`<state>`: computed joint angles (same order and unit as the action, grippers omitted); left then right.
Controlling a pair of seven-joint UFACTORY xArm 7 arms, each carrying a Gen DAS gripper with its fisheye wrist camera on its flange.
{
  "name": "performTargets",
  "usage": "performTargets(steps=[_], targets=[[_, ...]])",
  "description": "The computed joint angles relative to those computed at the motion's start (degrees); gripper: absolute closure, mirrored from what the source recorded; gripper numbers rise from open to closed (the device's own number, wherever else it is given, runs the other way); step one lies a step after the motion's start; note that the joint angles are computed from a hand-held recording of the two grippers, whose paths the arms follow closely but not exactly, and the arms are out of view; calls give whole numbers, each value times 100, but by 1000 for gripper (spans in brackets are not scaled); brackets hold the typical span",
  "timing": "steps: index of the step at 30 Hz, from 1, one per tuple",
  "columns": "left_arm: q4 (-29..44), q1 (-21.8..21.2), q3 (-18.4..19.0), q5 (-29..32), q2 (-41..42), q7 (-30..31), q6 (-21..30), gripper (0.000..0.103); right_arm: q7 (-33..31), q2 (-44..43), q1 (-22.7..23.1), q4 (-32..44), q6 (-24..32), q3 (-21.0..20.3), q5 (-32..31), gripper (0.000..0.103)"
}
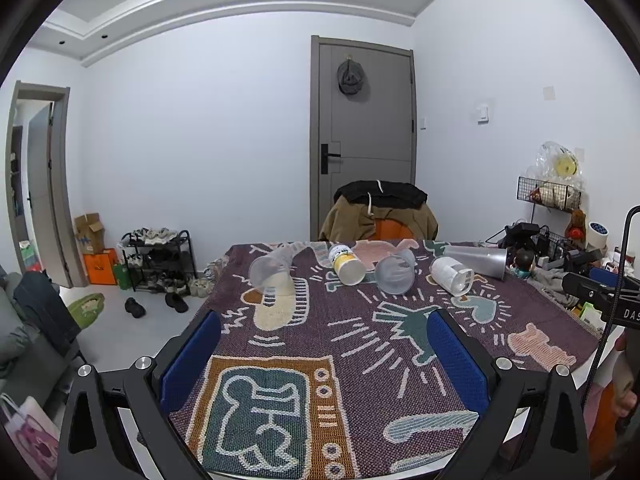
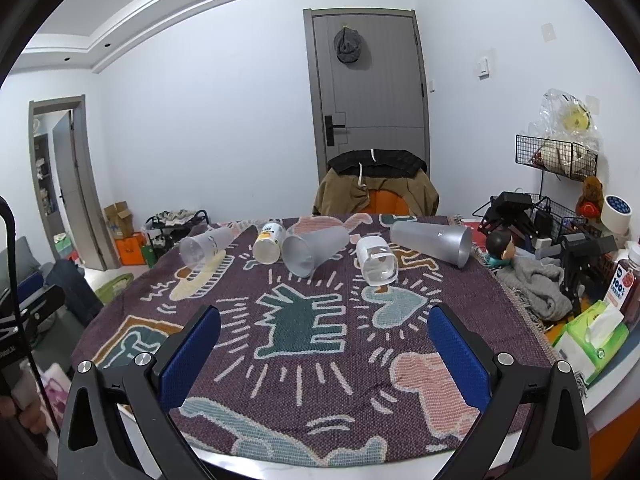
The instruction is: Flip cup upside down
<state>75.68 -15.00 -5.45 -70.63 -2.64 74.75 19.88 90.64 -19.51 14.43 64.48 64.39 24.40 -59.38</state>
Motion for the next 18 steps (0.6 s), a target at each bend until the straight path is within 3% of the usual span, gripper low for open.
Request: performTargets(steps=[18], targets=[[-59,23,70,-259,-101,253,97,0,12,1,29,2,73,32,-85,0]])
